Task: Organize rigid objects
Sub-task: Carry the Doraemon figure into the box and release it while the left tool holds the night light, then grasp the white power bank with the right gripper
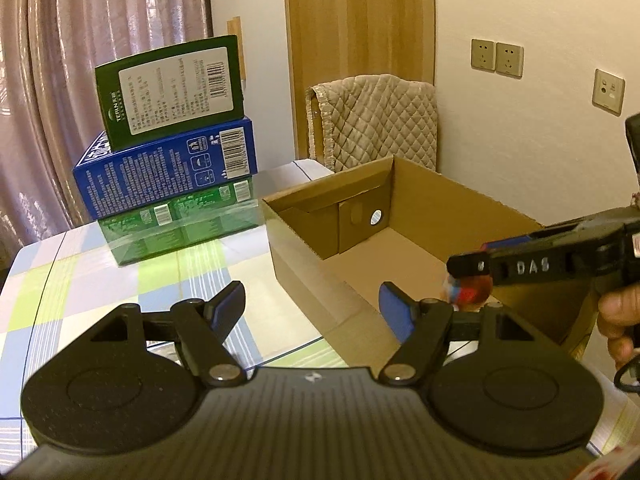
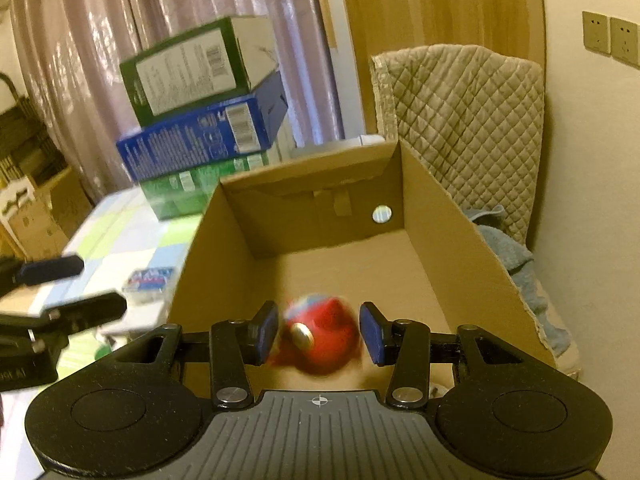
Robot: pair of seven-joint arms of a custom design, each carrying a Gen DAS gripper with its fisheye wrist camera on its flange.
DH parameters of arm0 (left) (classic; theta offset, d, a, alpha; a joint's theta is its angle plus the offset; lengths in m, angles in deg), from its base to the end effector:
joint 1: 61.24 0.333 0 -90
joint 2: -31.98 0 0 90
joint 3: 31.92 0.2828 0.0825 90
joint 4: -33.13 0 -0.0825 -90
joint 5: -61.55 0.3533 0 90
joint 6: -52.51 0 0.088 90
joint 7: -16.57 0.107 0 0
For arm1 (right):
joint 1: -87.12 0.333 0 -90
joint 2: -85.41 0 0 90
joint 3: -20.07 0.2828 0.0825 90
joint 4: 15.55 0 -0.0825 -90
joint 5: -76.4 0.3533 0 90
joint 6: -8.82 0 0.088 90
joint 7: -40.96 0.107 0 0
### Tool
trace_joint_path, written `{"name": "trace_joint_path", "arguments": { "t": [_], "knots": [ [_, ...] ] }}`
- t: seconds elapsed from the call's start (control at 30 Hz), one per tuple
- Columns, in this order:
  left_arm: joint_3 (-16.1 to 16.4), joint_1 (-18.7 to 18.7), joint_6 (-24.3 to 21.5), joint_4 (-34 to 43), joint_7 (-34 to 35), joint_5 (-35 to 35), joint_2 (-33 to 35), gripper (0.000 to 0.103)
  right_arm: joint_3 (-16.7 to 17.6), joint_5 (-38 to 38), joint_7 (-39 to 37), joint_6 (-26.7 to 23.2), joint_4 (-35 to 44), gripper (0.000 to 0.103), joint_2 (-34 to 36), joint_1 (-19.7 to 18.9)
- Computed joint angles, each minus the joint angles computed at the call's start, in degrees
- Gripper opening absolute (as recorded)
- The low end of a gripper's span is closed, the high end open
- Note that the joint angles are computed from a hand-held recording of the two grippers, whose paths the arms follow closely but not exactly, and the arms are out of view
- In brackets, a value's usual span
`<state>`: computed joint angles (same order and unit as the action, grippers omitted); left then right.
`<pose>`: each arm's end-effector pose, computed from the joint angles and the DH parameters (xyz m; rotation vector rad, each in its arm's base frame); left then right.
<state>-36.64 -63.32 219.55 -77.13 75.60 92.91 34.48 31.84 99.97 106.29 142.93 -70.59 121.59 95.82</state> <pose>0.5794 -0.1006 0.5522 -1.5750 1.6553 -0.8263 0.6943 0.2044 0.5766 -1.9605 1.1262 -0.2610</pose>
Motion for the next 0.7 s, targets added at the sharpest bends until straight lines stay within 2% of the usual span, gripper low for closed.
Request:
{"name": "trace_joint_path", "arguments": {
  "t": [0.33,0.7],
  "knots": [
    [-1.0,2.6,0.4,-5.3,-1.6,-1.3,-5.1,0.07,0.6,3.0,-1.3,2.7,-6.7,0.042,-6.5,-1.3],
    [-5.0,10.0,-0.1,-15.4,0.2,-4.4,-17.6,0.07,0.5,12.2,-8.3,7.4,-20.6,0.042,-20.4,-0.6]
  ]
}}
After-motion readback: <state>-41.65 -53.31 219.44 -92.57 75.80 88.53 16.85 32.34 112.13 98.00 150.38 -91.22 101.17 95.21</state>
